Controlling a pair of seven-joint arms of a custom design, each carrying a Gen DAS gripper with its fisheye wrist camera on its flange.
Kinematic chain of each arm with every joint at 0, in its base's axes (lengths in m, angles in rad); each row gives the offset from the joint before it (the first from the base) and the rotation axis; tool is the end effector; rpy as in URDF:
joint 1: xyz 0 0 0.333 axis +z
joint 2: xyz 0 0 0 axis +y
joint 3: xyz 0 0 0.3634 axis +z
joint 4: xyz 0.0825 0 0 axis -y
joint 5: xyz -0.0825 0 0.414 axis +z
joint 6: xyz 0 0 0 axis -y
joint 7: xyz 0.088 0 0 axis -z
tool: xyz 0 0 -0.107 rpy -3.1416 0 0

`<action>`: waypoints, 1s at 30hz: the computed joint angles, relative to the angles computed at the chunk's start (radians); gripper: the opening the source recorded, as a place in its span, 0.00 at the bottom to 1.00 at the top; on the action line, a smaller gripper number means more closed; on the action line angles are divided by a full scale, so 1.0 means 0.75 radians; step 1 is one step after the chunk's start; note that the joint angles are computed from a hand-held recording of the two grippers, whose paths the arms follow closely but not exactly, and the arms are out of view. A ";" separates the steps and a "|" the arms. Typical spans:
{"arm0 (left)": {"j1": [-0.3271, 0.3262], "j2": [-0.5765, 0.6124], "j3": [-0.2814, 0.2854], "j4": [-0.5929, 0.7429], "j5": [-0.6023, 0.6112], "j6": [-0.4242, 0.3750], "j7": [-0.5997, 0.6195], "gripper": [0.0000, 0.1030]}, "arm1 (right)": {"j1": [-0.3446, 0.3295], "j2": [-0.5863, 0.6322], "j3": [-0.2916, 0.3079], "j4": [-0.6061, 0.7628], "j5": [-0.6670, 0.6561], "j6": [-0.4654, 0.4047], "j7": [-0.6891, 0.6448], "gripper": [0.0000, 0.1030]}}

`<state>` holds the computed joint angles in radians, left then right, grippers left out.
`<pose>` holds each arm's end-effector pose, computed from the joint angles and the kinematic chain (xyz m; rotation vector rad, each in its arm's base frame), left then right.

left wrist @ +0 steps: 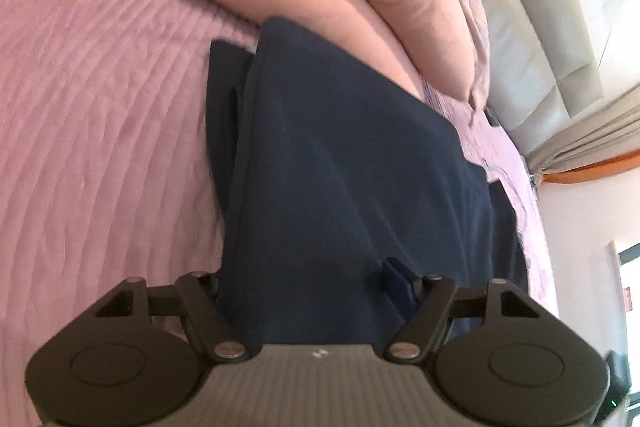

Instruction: Fold large clothes

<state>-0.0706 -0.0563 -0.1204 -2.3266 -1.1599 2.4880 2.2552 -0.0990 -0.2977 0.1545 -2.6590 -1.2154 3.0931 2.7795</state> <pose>0.5300 -0.0984 0.4092 1.9244 -1.9004 1.0840 0.4166 0.1013 0.4047 -1.8453 1.7465 -0.7861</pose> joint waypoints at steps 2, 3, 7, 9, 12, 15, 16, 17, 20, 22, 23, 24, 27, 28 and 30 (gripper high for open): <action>-0.002 -0.047 0.002 -0.049 -0.018 -0.017 0.006 0.71 | -0.006 -0.025 -0.010 -0.032 0.046 0.038 0.048 0.81; -0.007 -0.067 0.000 -0.068 -0.001 -0.010 0.002 0.71 | -0.016 -0.034 -0.011 -0.046 0.069 0.064 0.056 0.81; -0.031 -0.095 -0.016 -0.087 0.117 0.061 -0.053 0.59 | -0.342 -0.065 0.244 -0.089 0.261 0.300 0.063 0.81; -0.045 -0.089 -0.041 -0.087 0.264 0.133 -0.166 0.30 | -0.529 -0.061 0.464 -0.082 0.534 0.351 -0.144 0.81; -0.082 -0.106 -0.045 -0.097 0.264 0.194 -0.221 0.21 | -0.469 0.032 0.498 0.032 0.582 0.115 -0.298 0.83; -0.134 -0.160 -0.038 -0.116 0.209 0.268 -0.156 0.19 | -0.395 -0.032 0.452 0.018 0.244 0.026 0.000 0.83; -0.155 -0.178 -0.024 -0.109 0.152 0.259 -0.110 0.19 | -0.455 -0.101 0.527 -0.037 0.276 0.054 -0.004 0.83; -0.173 -0.189 -0.012 -0.095 0.099 0.246 -0.066 0.19 | -0.561 -0.181 0.628 -0.083 0.233 0.111 0.086 0.82; -0.219 -0.210 -0.031 -0.038 0.059 0.264 0.009 0.19 | -0.910 -0.400 0.877 -0.173 0.090 0.409 0.355 0.82; -0.255 -0.207 -0.057 0.000 0.058 0.303 0.031 0.19 | -1.052 -0.427 0.959 -0.195 0.158 0.557 0.314 0.82; -0.281 -0.202 -0.075 0.022 0.049 0.333 0.046 0.19 | -1.053 -0.411 0.946 -0.201 0.174 0.577 0.285 0.82; -0.309 -0.196 -0.090 0.042 0.037 0.360 0.071 0.19 | -1.052 -0.408 0.936 -0.214 0.194 0.598 0.259 0.82; -0.387 -0.141 -0.154 0.122 0.084 0.419 0.102 0.19 | -1.062 -0.366 0.881 -0.263 0.253 0.705 0.170 0.82; -0.401 -0.107 -0.194 0.148 0.196 0.456 0.048 0.20 | -1.035 -0.335 0.812 -0.274 0.215 0.736 0.156 0.81; -0.404 -0.036 -0.282 0.167 0.583 0.547 -0.182 0.20 | -0.976 -0.249 0.581 -0.262 -0.016 0.828 0.210 0.81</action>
